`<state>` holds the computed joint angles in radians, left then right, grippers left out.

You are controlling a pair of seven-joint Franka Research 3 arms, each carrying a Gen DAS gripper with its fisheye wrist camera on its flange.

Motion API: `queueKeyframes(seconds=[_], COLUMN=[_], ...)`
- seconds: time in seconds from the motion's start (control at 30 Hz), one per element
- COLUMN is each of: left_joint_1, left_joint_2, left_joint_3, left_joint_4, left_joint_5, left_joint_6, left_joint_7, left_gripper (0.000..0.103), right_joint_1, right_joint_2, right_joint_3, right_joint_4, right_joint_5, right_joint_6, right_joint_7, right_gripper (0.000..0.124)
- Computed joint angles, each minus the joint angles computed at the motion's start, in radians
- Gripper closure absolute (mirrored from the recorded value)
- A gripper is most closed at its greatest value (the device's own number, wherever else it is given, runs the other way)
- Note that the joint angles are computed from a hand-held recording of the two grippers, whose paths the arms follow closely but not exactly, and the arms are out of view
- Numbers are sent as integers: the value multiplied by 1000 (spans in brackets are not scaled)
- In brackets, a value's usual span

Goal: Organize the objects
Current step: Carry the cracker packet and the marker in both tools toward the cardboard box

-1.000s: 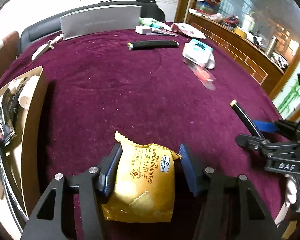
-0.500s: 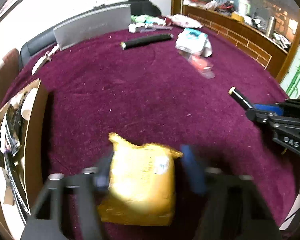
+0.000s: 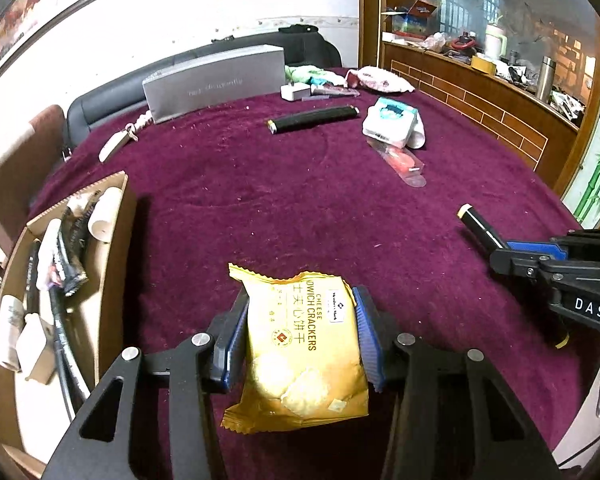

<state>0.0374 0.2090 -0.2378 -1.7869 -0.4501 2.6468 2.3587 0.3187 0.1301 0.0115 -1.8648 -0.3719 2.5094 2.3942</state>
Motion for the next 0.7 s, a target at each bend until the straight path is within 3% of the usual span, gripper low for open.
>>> queueKeyframes(seconds=[0.7], left_joint_1=[19], left_joint_2=[-81], left_joint_3=[50], left_joint_4=[-51], left_joint_5=[-151], left_joint_6=[41], left_joint_7=[71], left_gripper=[61], right_joint_1=[44], right_joint_2=[0], right_joint_3=[28], right_joint_4=[45], right_joint_5=[15], right_joint_6=[50], right_joint_7=[-40], right_gripper=[111])
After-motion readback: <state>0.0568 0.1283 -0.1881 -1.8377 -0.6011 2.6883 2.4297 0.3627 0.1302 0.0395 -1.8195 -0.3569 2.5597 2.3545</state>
